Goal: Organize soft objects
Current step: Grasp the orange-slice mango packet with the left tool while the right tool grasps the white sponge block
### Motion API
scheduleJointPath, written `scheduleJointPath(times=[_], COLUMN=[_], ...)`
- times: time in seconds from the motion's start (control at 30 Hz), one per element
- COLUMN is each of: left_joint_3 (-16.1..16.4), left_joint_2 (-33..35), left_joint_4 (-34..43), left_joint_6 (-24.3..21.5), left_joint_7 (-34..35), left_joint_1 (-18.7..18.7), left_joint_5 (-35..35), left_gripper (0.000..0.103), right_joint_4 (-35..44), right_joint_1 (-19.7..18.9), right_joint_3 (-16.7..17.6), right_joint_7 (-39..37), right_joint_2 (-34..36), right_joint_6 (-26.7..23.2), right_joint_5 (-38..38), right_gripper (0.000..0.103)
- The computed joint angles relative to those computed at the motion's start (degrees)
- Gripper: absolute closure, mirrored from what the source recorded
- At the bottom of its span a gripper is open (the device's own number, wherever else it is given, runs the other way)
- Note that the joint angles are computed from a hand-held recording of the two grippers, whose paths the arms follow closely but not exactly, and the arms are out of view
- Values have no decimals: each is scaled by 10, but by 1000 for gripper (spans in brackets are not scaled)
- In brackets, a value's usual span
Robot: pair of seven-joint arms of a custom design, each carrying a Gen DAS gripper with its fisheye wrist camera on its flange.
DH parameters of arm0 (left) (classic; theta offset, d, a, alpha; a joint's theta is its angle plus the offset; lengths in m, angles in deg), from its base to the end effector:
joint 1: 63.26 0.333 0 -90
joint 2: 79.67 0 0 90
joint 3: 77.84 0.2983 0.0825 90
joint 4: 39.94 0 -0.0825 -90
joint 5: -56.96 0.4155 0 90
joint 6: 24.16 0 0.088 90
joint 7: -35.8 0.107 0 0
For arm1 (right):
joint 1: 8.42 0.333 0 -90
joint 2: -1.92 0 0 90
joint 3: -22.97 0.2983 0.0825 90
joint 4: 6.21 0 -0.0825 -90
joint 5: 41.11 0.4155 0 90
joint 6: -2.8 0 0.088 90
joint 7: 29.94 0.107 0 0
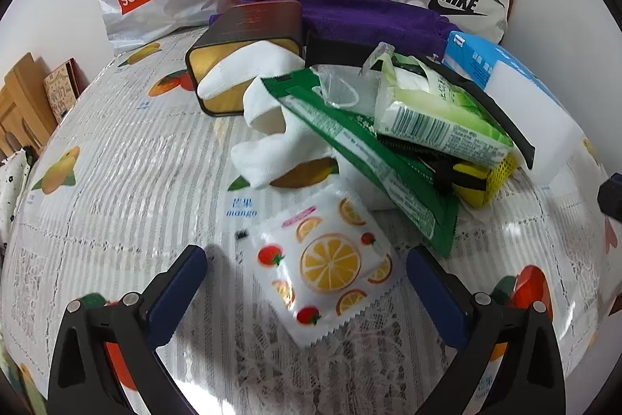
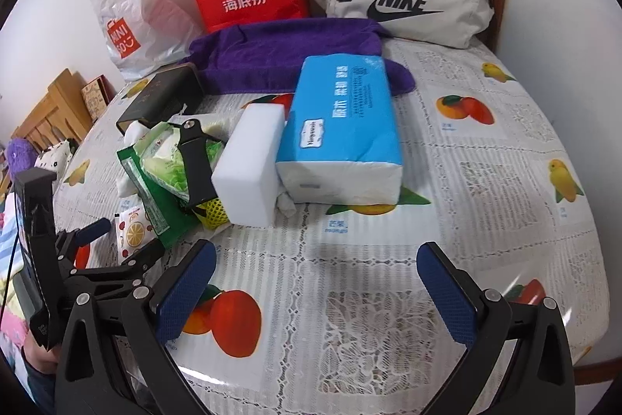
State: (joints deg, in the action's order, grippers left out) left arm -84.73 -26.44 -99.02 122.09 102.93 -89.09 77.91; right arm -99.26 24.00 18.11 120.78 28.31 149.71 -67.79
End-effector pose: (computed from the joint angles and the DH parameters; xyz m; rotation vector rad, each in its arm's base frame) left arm 0.7219 -0.4226 0.3270 -1.5519 2.1866 -0.6994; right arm 0.6450 0.3535 0.3762 -1.6371 2.0627 -0.5197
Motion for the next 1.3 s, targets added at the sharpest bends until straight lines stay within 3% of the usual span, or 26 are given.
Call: scheduleJointPath(times=[0.2, 0.43, 0.7, 0.77, 0.8, 1.07, 1.13, 1.2, 1.3], left_joint_3=[4, -12, -27, -37, -49, -52, -52, -50, -53], left_joint_2=[6, -15, -37, -40, -40, -40, -39, -39, -40], left_joint_4=[5, -35, -70, -78, -78, -74, -72, -74, -78], left_joint_6=[10, 55, 75, 81, 81, 73, 73, 76, 80], left_joint_7=[0, 43, 72, 87, 99, 122, 126, 128, 130], left_joint_1=[-3, 8, 29, 38, 47, 51, 51, 50, 52], left_joint_5=[6, 3, -17, -28, -39, -66, -69, -70, -75], left_gripper=[1, 41, 71, 83, 83, 86, 86, 86, 86], right_joint_4=[12, 17, 20, 20, 20, 16, 28, 45, 63], right_joint_1=[0, 1, 1, 2, 3, 15, 17, 16, 6], right_joint_3=[1, -2, -2, -4, -5, -22, -26, -27, -19], right_joint_7=[-15, -21, -28, -28, -27, 4, 7, 5, -7], right_joint_2=[12, 17, 21, 21, 20, 18, 27, 39, 56], right_joint_6=[0, -2, -5, -3, -1, 45, 47, 42, 45], right_joint_5=[7, 16, 21, 18, 16, -17, -23, -21, 3], right_gripper=[1, 1, 1, 1, 1, 8, 14, 27, 31])
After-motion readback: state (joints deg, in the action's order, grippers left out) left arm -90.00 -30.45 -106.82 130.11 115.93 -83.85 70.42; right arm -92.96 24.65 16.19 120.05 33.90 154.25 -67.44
